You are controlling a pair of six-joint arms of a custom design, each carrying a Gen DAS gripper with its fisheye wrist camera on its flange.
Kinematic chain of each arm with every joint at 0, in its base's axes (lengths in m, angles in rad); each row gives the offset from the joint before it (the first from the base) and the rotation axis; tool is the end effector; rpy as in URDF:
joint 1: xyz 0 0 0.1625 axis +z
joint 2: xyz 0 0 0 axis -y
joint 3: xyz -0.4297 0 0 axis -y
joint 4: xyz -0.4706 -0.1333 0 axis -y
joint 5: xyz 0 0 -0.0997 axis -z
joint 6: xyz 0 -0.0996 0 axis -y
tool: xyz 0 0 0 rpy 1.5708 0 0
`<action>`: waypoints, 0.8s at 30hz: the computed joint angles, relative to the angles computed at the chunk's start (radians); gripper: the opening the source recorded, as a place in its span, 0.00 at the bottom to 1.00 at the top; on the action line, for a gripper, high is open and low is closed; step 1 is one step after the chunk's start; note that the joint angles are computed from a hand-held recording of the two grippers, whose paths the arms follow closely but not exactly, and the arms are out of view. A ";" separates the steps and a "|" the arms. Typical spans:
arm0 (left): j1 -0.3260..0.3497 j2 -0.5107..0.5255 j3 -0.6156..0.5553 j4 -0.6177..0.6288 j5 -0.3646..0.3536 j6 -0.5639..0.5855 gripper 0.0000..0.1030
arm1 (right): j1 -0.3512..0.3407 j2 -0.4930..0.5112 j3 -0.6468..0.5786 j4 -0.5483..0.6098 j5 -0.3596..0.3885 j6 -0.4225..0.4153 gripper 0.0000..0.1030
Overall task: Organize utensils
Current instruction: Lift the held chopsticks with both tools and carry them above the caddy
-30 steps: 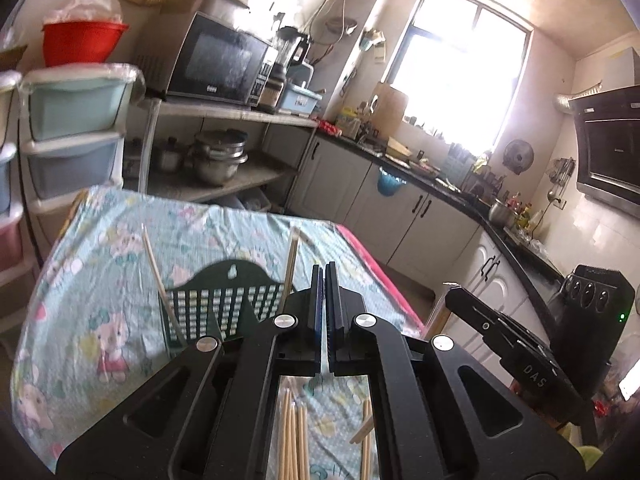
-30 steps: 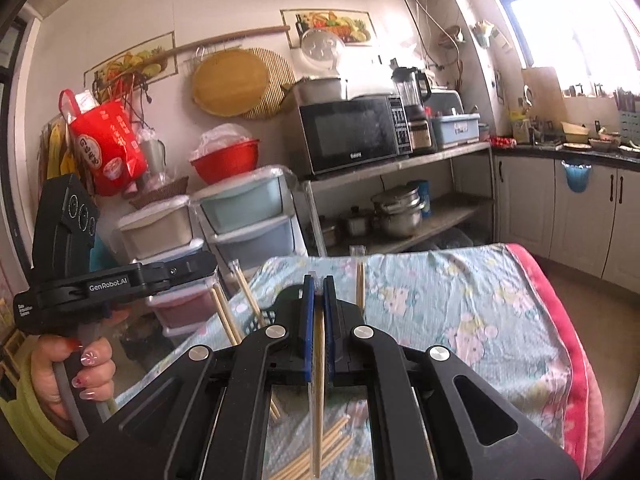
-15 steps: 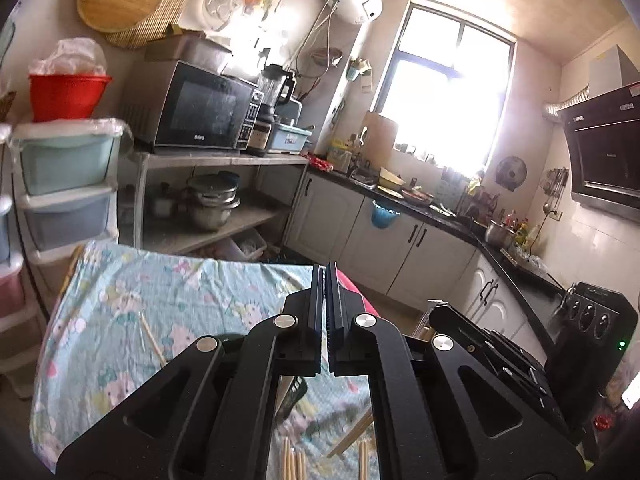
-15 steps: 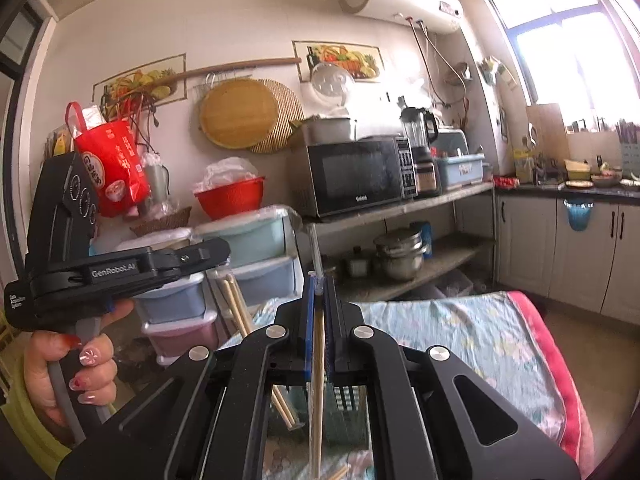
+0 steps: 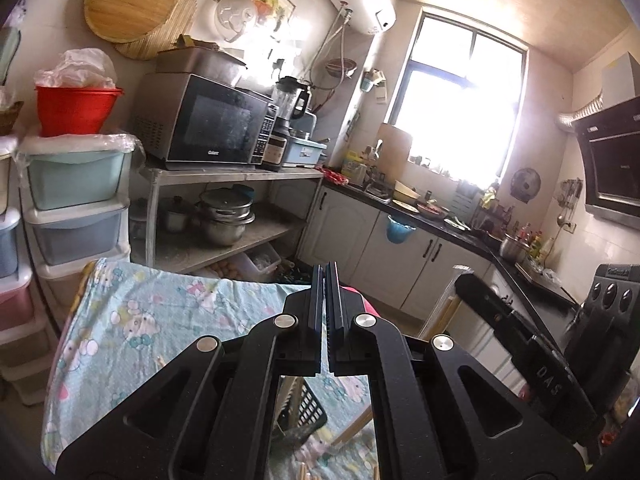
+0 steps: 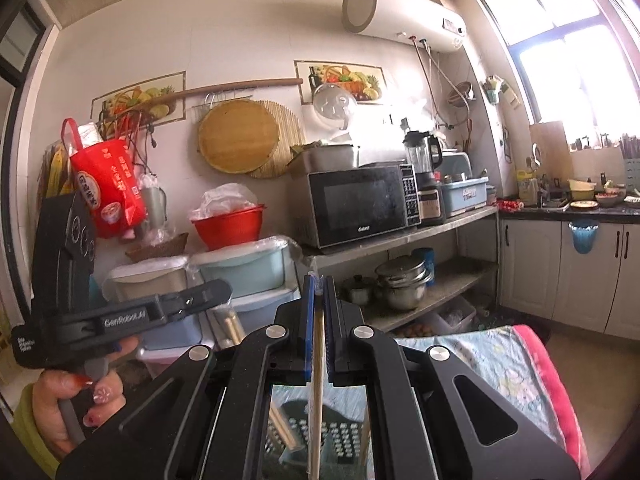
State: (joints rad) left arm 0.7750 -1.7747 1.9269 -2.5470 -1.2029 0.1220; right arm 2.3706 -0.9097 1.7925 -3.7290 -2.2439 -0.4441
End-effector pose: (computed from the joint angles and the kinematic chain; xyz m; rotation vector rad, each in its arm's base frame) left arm -0.2489 -0.4805 0.5220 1.0290 2.5932 -1.3179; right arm 0.5274 -0.4132 0.2108 0.8051 -2.0863 1.7127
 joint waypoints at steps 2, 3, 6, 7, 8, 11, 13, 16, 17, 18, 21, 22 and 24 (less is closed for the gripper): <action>0.014 0.015 -0.012 -0.001 -0.006 -0.003 0.00 | -0.006 0.015 -0.023 -0.013 0.001 -0.023 0.05; 0.021 0.021 -0.017 0.000 -0.009 -0.007 0.00 | -0.011 0.020 -0.034 -0.015 0.005 -0.031 0.05; 0.043 0.045 -0.032 0.006 -0.017 -0.012 0.00 | -0.024 0.032 -0.058 -0.012 0.013 -0.039 0.05; 0.050 0.053 -0.035 0.009 -0.021 -0.012 0.00 | -0.028 0.035 -0.064 -0.009 0.015 -0.040 0.05; 0.055 0.058 -0.037 0.011 -0.023 -0.013 0.00 | -0.033 0.039 -0.071 -0.007 0.019 -0.041 0.05; 0.071 0.074 -0.040 0.014 -0.029 -0.012 0.00 | -0.044 0.050 -0.086 -0.006 0.027 -0.051 0.05; 0.081 0.083 -0.041 0.019 -0.036 -0.012 0.00 | -0.048 0.062 -0.099 -0.008 0.023 -0.063 0.05; 0.085 0.090 -0.035 0.011 -0.033 -0.002 0.00 | -0.056 0.078 -0.112 -0.018 0.030 -0.080 0.05; 0.087 0.091 -0.031 0.011 -0.034 0.001 0.00 | -0.059 0.082 -0.114 -0.017 0.032 -0.081 0.05; 0.089 0.092 -0.028 0.011 -0.037 0.004 0.00 | -0.061 0.085 -0.117 -0.018 0.031 -0.081 0.05; 0.094 0.091 -0.016 0.001 -0.032 0.015 0.00 | -0.073 0.092 -0.113 -0.018 0.041 -0.066 0.05; 0.095 0.091 -0.013 0.001 -0.031 0.016 0.00 | -0.075 0.094 -0.112 -0.018 0.041 -0.062 0.05; 0.101 0.091 -0.008 0.006 -0.033 0.013 0.00 | -0.083 0.098 -0.108 -0.013 0.040 -0.048 0.05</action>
